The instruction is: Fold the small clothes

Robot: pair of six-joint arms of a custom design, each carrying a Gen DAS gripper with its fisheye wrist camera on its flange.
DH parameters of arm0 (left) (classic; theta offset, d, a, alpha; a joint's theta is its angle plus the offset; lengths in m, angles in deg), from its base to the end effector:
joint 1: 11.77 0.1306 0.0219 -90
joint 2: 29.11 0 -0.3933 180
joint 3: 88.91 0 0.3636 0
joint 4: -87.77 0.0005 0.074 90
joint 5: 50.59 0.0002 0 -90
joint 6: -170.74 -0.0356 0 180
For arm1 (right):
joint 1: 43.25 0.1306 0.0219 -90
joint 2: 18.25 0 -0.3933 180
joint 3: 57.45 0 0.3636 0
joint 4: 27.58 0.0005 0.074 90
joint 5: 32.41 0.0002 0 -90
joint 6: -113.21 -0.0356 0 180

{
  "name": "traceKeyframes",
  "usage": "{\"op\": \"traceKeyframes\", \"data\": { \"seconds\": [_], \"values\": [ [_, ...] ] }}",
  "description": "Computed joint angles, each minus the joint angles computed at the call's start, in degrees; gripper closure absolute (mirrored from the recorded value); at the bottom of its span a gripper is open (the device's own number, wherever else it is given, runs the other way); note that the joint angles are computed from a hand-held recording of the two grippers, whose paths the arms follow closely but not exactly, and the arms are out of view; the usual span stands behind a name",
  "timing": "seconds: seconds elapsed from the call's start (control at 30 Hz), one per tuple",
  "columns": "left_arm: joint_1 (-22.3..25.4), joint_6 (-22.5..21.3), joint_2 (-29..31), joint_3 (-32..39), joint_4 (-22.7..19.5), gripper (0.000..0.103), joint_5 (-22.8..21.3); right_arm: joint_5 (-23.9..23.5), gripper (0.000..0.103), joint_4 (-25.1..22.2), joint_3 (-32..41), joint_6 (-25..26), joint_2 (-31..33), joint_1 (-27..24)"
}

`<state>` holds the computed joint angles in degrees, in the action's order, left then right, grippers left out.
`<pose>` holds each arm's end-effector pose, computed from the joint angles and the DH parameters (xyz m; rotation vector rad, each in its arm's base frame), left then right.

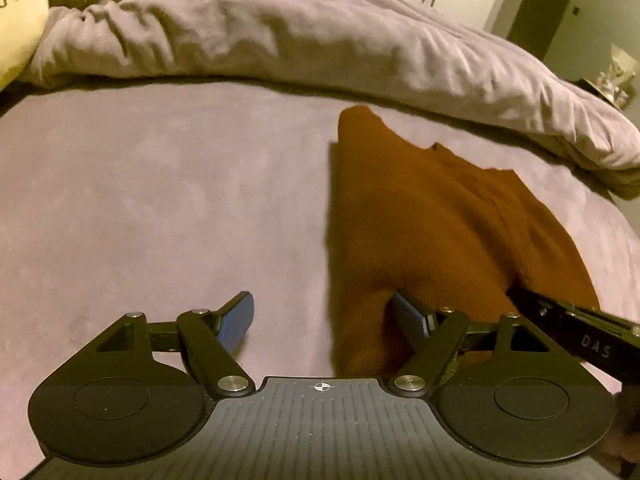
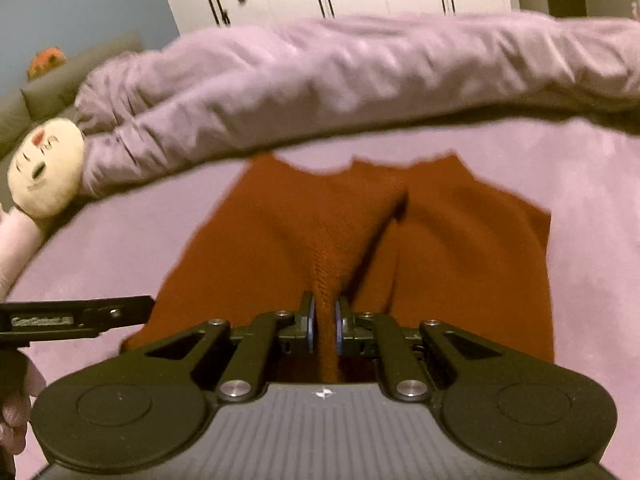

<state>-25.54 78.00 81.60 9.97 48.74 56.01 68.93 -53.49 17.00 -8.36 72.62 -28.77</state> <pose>0.5656 -0.1496 0.3400 0.4784 2.4107 -0.4403 0.4444 0.1070 0.3476 0.4409 2.2564 0.1870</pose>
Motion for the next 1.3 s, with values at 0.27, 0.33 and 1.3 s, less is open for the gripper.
{"op": "traceKeyframes", "data": {
  "seconds": [0.27,0.33,1.3],
  "values": [
    [0.3,0.0,-0.2,-1.1,1.7,0.021,-0.1,-6.8,0.050,3.5,-3.4,-10.0,-3.2,-4.8],
    [0.1,-0.3,-0.5,-1.4,2.3,0.021,-0.6,-9.8,0.049,5.1,-4.0,-12.4,-2.9,-5.8],
    [-1.4,-1.0,-4.1,-2.5,2.9,0.020,-4.6,20.1,0.088,-1.1,8.7,24.5,1.0,2.9]
  ]
}}
